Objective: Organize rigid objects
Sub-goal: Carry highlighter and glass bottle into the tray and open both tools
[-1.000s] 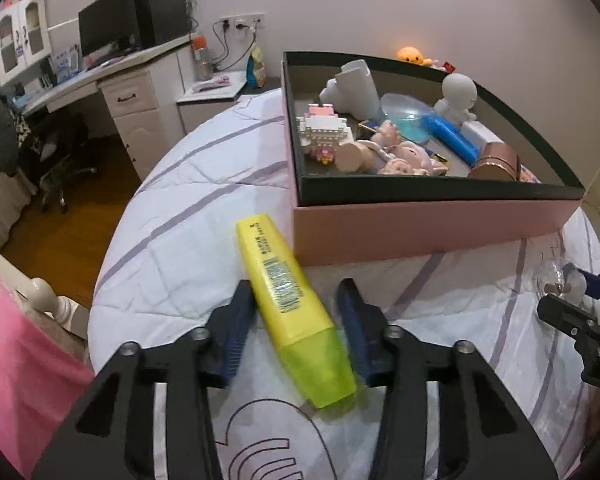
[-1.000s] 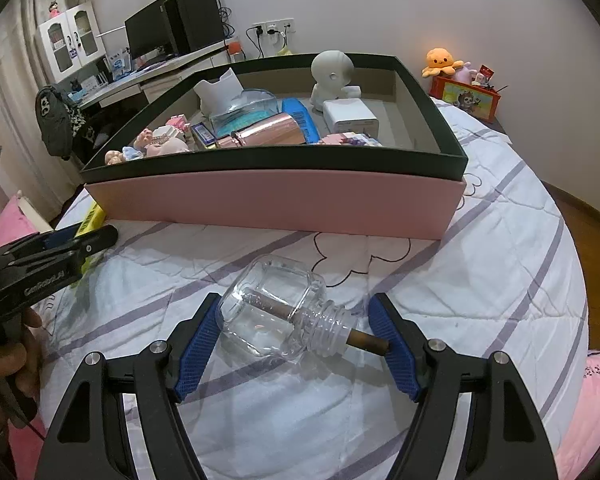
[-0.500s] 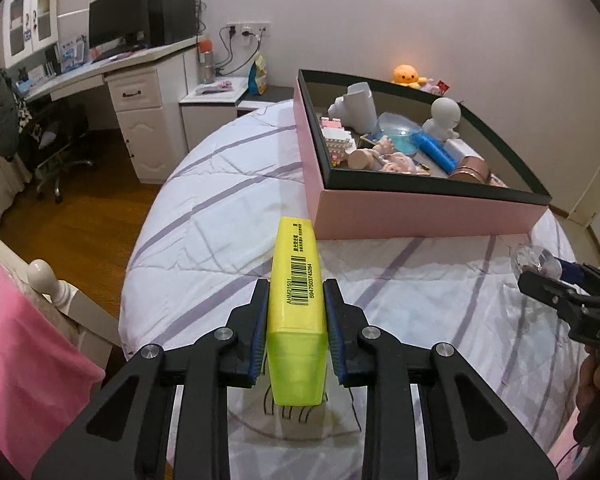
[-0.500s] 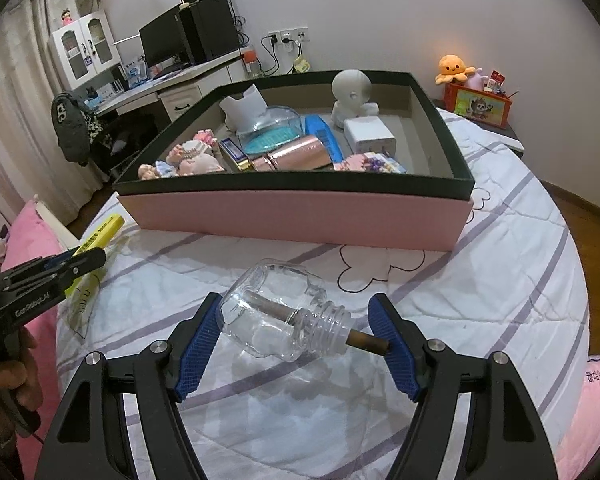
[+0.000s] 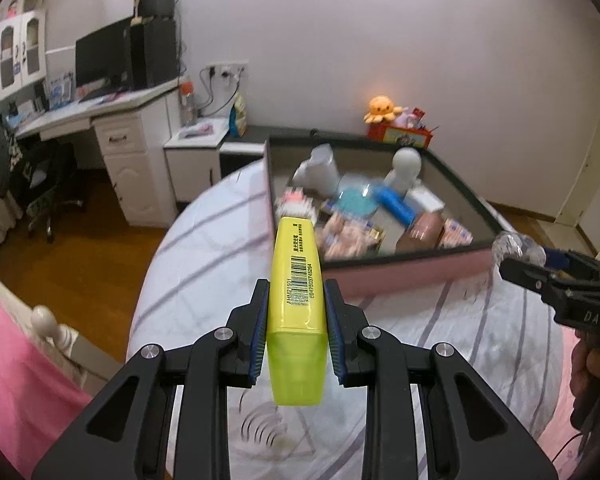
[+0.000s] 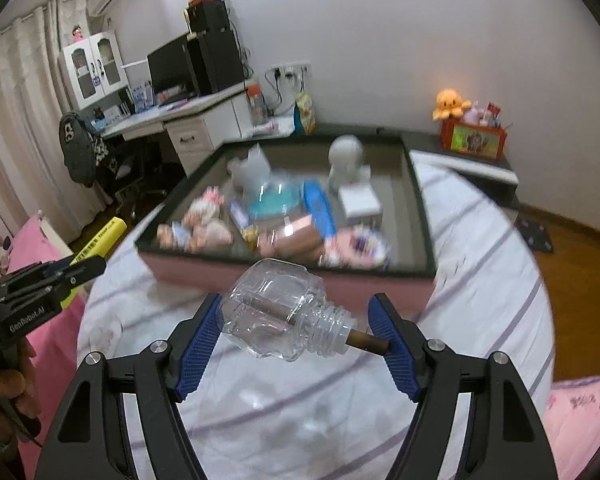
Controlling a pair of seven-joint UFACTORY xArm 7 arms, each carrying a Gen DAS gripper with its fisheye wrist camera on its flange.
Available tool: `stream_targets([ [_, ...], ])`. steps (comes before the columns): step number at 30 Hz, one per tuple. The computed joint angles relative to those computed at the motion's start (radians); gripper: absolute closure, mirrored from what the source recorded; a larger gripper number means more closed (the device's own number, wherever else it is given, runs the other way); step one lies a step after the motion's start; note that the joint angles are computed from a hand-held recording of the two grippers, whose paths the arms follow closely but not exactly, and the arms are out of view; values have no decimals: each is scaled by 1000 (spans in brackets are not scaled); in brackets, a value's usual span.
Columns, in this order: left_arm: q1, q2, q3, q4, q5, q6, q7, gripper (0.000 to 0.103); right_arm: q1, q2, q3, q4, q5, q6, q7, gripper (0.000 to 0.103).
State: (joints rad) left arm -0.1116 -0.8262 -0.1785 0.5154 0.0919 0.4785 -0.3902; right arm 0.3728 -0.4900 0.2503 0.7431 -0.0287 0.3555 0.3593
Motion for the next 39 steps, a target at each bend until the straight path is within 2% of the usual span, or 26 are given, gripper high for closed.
stream_targets([
  [5,11,104,-1,96,14,-67,16,77,-38,61,-2,106,-40,-15,-22,28],
  [12,26,297,-4,244,32,-146,33,77,-51,215,-23,264,-45,-25,-56,28],
  [18,11,449,17,347,27,-166,51,77,-43,337,-41,363,-37,0,-74,28],
  [25,10,561,26,415,52,-158,27,75,-36,408,-56,406,-37,3,-67,29],
  [26,13,570,26,425,61,-146,21,66,-36,415,-59,412,-38,7,-67,28],
  [27,18,571,22,428,77,-140,5,42,-36,419,-61,415,-37,12,-69,21],
  [28,35,572,10,433,110,-139,-28,27,-38,419,-62,415,-48,14,-58,20],
  [29,58,560,-7,423,158,-151,-78,3,-42,416,-61,411,-67,14,-36,19],
  [31,81,527,-21,394,212,-188,-131,0,-49,404,-61,399,-95,17,8,14],
  [33,82,509,-22,388,226,-179,-140,0,-59,392,-57,390,-126,16,60,0],
  [39,92,410,-26,336,234,-164,-166,0,-83,299,-41,326,-181,-8,161,0],
])
